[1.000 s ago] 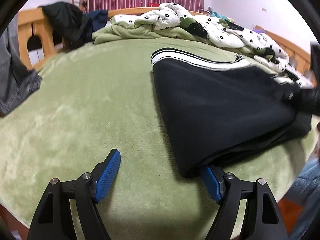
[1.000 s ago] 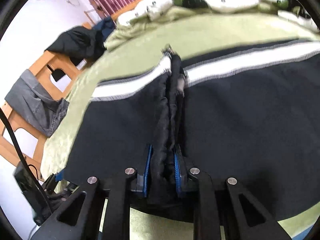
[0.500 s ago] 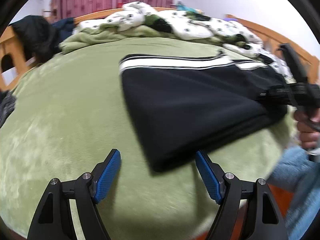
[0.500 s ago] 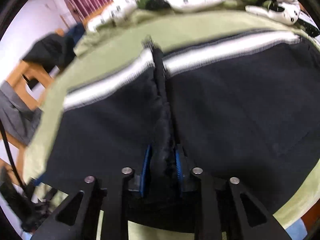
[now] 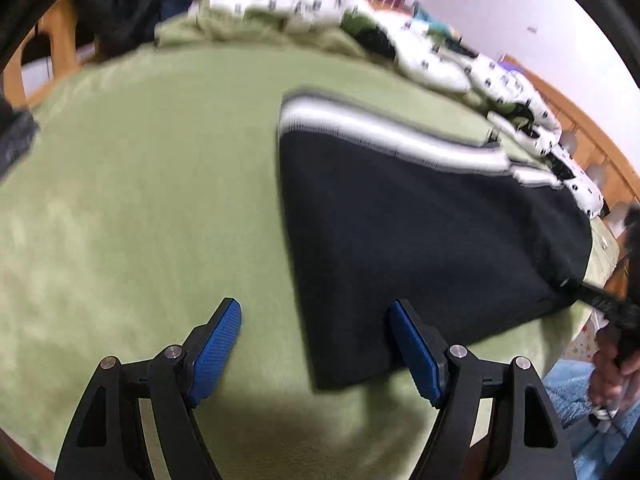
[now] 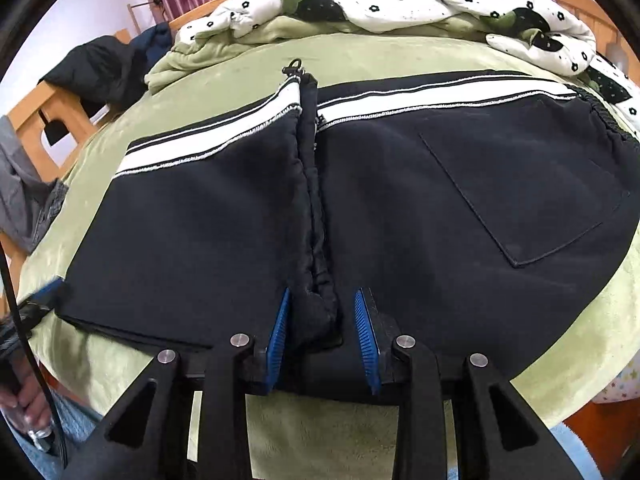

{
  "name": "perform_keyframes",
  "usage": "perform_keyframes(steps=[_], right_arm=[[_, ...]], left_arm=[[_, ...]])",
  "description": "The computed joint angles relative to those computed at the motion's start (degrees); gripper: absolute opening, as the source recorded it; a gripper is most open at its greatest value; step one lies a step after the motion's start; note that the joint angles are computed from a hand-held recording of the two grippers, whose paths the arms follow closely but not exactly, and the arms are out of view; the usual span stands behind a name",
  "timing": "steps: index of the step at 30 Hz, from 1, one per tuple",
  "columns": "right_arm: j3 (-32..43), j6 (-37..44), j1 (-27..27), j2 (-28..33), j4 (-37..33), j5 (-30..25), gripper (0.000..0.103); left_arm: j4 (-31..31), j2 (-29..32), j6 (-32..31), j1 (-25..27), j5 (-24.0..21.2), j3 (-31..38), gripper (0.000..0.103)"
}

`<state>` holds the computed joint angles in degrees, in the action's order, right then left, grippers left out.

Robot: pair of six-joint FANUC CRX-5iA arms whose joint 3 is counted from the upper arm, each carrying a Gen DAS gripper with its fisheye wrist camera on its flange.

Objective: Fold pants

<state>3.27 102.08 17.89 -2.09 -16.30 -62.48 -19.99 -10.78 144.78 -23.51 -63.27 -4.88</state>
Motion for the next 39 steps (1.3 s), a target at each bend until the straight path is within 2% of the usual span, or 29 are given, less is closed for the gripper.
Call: perform_keyframes(steps=[2, 4, 6, 8, 10, 11, 13, 17, 20, 21, 22, 24, 26, 31, 33, 34, 36, 39], right_arm=[[1.2, 0.8, -1.3, 0.1, -1.7, -1.1, 0.031], [2.8, 1.4, -3.5, 0.1, -4.1, -2.2, 0.032], [2.5, 0.2, -4.6, -1.3, -2.3, 1.1, 0.032], [2.1, -1.4, -6.3, -2.0, 0.6, 5.4, 0.040], [4.8, -3.3, -8.3, -0.1, 2.8, 6.5, 0.064], [6.7, -5.0, -9.4, 1.6, 4.4, 6.5, 0.066], [11.8, -9.1, -11.7, 6.1, 7.4, 6.1, 0.066], [22.4, -15.8, -15.4, 15.4, 8.9, 2.7, 0.066], [22.9, -20.2, -17.3, 18.9, 9.8, 3.4, 0.066], [22.1, -21.1, -17.8, 19.6, 9.8, 4.0, 0.066], [22.3, -20.9, -18.6, 20.8, 8.9, 3.2, 0.065], [25.1, -15.8, -21.3, 23.6, 2.3, 0.5, 0.065], [26.0, -12.4, -22.8, 24.5, -1.5, 1.7, 0.065], [33.2, -10.4, -24.6, 29.1, -7.6, -0.6, 0.064], [35.0, -13.5, -24.4, 30.9, -7.5, 0.0, 0.064], [35.1, -14.6, -24.4, 30.9, -7.7, 0.5, 0.061], [35.6, -16.5, -24.6, 30.9, -7.9, 0.7, 0.050], [34.8, -15.5, -23.6, 29.4, -6.5, 2.5, 0.041]], left_arm=[[-3.3, 0.5, 1.7, -2.2, -1.4, 1.2, 0.075], [-2.2, 0.6, -0.4, -1.9, -1.7, 2.1, 0.074], [-1.4, 0.2, -1.6, -0.9, -0.9, 2.4, 0.074], [-0.7, 0.4, -2.7, 0.4, -0.7, 3.3, 0.074], [2.4, 0.7, -5.8, 3.2, 0.5, 3.8, 0.074], [4.3, 1.2, -8.2, 4.7, 1.3, 4.1, 0.074], [7.1, 2.5, -12.9, 7.5, 2.6, 5.2, 0.074], [11.7, 5.9, -16.3, 11.7, 4.7, 7.5, 0.074], [14.9, 6.9, -16.7, 14.7, 6.6, 6.4, 0.074], [18.1, 7.1, -18.4, 16.3, 8.0, 4.7, 0.074], [20.4, 7.5, -19.7, 17.1, 9.0, 3.6, 0.074], [22.3, 8.6, -21.2, 18.2, 9.7, 2.5, 0.074], [24.7, 8.9, -22.3, 19.2, 12.1, 0.5, 0.074], [30.9, 8.6, -27.8, 21.4, 16.8, -2.7, 0.073], [32.3, 8.2, -28.4, 21.9, 18.8, -4.2, 0.064], [33.0, 7.8, -28.7, 22.2, 19.7, -5.0, 0.063], [32.9, 7.1, -27.8, 22.2, 21.0, -6.0, 0.046], [33.8, 5.9, -27.9, 22.3, 22.8, -7.4, 0.026]])
